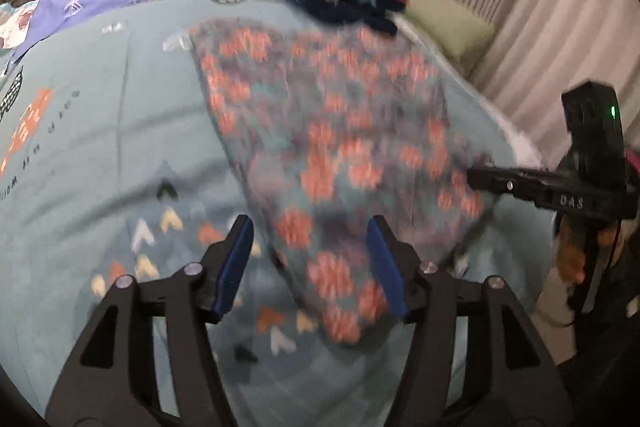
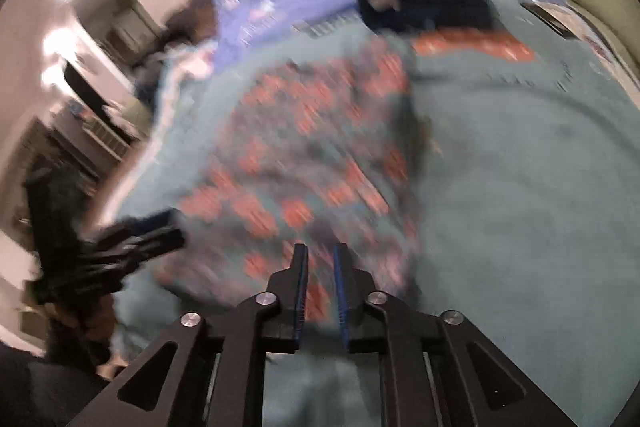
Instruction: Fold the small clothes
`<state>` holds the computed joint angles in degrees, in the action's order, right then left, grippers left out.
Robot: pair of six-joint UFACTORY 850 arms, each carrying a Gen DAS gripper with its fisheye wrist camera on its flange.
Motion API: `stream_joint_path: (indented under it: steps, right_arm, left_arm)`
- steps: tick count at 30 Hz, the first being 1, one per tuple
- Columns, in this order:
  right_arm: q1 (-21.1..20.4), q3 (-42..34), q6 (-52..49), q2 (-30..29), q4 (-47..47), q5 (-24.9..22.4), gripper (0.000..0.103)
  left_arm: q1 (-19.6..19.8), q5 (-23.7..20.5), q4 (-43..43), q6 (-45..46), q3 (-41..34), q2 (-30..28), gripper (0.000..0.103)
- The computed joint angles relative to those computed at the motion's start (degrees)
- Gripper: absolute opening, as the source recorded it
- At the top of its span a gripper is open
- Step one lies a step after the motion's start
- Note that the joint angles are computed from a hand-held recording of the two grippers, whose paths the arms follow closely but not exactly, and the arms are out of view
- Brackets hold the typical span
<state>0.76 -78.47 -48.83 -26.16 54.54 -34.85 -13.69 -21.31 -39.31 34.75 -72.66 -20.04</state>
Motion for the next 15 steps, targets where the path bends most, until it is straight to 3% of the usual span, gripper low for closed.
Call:
stream_joint_path:
  steps: [4, 7, 9, 12, 15]
  right_arm:
    - [-0.9, 1.1, -0.1, 1.0, 3.8, -1.5, 0.014]
    - [-1.2, 1.4, -1.4, 2.1, 5.0, -0.6, 0.033]
    - [-1.7, 1.6, -3.1, 2.6, 7.3, 0.0, 0.055]
    - [-2.2, 1.2, -3.2, 3.1, 9.2, 2.5, 0.070]
    - [-2.8, -1.3, -2.4, 1.5, 9.8, 1.4, 0.076]
  left_arm:
    - [-1.8, 4.3, 8.4, -7.7, 2.1, 0.8, 0.061]
    - [-1.8, 2.6, 7.3, -6.4, 1.8, 1.7, 0.061]
    - [-1.9, 3.4, 7.7, -6.1, 2.6, 2.8, 0.061]
    - [-1.5, 4.1, 4.1, -2.5, 2.9, 3.8, 0.061]
    - [-0.7, 3.3, -1.0, 1.9, 1.8, 3.5, 0.067]
